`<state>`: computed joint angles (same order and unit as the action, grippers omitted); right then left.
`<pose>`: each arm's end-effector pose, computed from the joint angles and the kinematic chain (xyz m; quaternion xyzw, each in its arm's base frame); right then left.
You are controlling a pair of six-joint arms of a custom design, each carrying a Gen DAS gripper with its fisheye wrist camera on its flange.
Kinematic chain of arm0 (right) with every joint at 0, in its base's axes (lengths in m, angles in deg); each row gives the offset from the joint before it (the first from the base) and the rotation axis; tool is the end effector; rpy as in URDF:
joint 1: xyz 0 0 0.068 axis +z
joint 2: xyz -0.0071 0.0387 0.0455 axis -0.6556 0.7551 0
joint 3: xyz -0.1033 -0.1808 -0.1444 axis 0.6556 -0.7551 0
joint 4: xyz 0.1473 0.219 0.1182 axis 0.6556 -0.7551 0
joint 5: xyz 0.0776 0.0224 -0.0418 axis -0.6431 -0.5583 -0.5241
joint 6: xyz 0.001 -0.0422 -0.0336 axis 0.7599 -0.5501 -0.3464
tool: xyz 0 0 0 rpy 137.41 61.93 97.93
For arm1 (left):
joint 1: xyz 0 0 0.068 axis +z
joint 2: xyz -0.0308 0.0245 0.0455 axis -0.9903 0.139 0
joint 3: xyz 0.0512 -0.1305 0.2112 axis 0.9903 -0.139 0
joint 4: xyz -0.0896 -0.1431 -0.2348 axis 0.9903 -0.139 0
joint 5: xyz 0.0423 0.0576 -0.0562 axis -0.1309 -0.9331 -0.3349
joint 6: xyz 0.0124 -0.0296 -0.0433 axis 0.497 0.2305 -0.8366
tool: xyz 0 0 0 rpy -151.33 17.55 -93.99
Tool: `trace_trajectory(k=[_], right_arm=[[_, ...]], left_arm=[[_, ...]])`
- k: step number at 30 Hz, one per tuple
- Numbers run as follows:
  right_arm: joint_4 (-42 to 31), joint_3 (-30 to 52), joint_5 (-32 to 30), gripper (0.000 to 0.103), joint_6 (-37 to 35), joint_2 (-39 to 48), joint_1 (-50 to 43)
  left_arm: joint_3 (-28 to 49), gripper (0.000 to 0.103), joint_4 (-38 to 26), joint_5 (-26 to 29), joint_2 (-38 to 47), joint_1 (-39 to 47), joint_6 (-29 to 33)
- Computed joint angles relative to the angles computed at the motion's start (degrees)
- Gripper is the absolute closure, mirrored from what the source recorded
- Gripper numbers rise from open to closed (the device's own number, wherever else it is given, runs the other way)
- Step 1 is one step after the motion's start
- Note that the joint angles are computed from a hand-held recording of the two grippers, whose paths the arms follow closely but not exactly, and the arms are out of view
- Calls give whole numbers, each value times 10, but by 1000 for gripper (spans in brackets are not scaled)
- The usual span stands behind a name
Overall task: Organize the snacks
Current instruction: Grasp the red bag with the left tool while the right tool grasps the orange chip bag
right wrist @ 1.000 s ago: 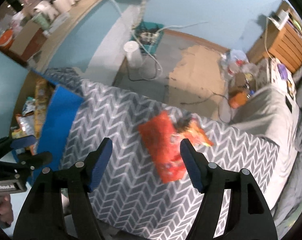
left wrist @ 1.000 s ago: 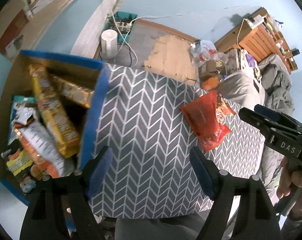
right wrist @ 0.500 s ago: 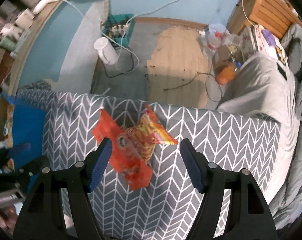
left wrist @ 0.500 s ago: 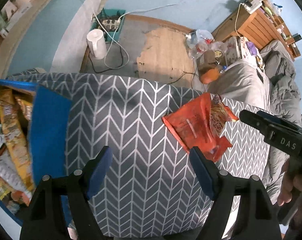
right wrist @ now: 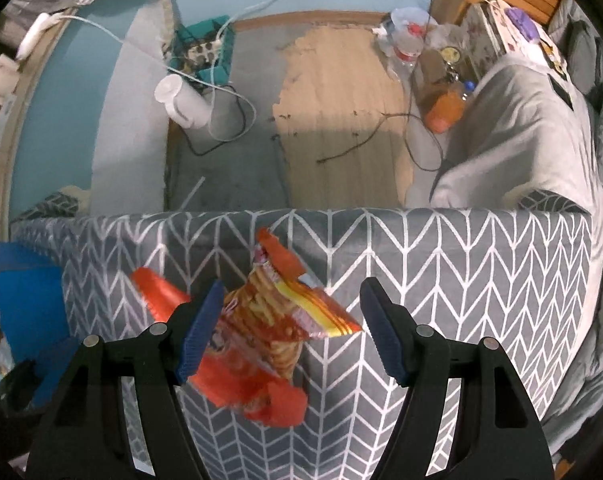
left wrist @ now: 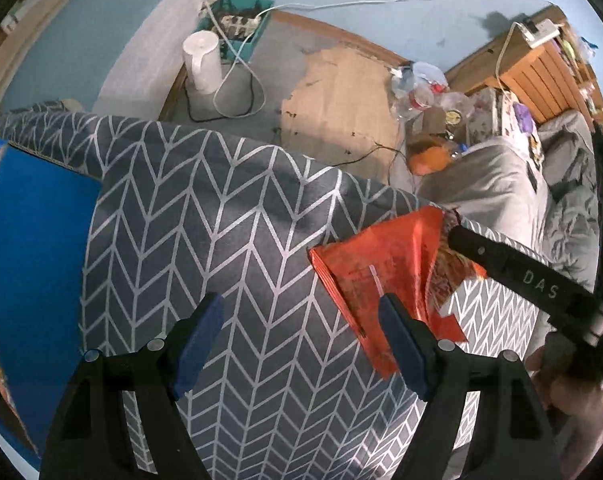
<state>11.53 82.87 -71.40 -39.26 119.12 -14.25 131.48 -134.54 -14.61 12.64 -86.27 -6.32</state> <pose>0.2468 0.1279 0.1914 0.0832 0.9936 0.0715 0.0264 0.2331 -0.0253 0.2161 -0.0513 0.9919 -0.1147 0.0189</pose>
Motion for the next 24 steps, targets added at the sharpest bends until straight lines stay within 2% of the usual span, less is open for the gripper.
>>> trace_trajectory(k=[5,8,9,13,16,24], right_arm=[[9,-17,-4,33,-11,10,0],[9,-31,-6,59,-23,-3,-3],[8,-36,-5,63,-27,-9,-4],[0,-56,-11,65,-45,-32,-2],[-5,-76,-26,66,-51,-57,15],[-30,-155,-28,66,21,-171,98]], left_arm=[[-6,22,13,-10,16,-16,-24],[-10,22,9,-4,14,-22,-33],[-10,22,8,1,12,-25,-39],[-16,15,12,23,2,-38,-72],[-23,15,19,29,0,-68,-104],[-27,15,45,12,31,-147,-169]])
